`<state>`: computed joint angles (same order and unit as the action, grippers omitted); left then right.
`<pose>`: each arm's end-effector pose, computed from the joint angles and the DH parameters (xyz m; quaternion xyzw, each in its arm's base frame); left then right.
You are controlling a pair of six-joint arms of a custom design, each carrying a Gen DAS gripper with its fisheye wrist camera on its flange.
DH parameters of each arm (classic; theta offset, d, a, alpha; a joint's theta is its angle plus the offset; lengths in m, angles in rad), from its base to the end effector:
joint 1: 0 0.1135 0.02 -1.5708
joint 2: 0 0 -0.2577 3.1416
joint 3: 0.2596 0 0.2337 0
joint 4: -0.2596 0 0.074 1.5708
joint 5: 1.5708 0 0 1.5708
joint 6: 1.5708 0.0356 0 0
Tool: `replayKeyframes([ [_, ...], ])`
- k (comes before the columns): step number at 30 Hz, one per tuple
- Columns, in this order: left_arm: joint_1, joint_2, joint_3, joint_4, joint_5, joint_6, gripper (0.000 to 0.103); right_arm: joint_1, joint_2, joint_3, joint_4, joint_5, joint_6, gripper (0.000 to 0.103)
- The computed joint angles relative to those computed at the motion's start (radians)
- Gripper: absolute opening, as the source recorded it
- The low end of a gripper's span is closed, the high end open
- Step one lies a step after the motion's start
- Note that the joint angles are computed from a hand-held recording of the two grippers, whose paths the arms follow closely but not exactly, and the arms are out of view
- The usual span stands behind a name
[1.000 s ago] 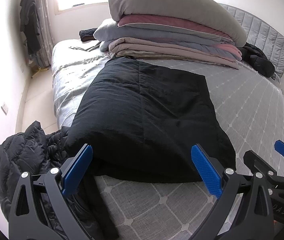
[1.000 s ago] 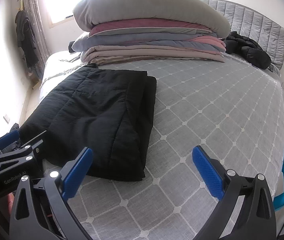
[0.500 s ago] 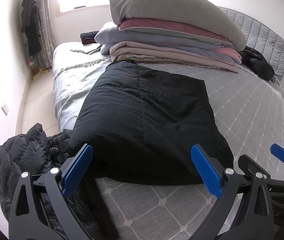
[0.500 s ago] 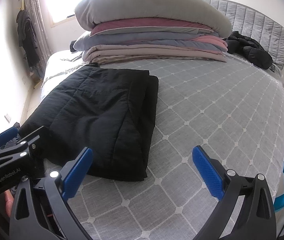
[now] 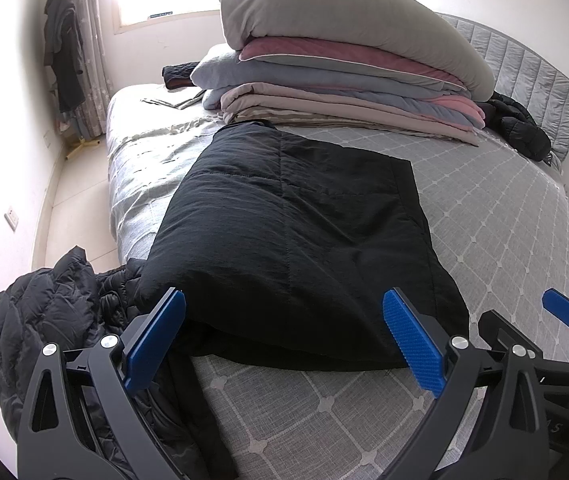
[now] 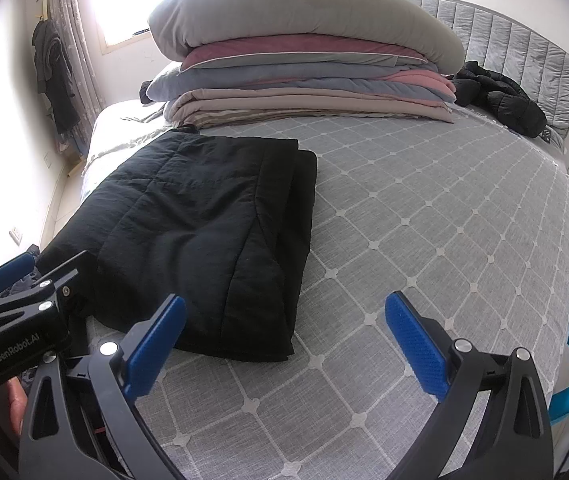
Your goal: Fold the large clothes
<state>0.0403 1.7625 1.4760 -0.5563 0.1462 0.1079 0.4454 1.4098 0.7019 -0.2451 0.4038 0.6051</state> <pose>0.3753 0.0099 0.2787 0.0575 0.9306 -0.0418 0.3591 0.2327 0.0956 0.1796 0.1352 0.9255 -0.0159 0.3535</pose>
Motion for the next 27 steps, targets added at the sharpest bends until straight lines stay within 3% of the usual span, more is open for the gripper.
replayKeyframes([
  [13,0.002,0.006,0.004,0.000,-0.005,0.000,0.095,0.002,-0.001,0.000,-0.002,0.001,0.003,0.096],
  [24,0.022,0.059,0.047,-0.049,0.066,-0.022,0.095,0.000,0.000,-0.001,-0.001,-0.001,0.003,0.096],
  [27,0.025,0.039,0.012,-0.008,0.083,-0.023,0.095,0.000,0.002,-0.007,0.004,-0.005,0.010,0.096],
])
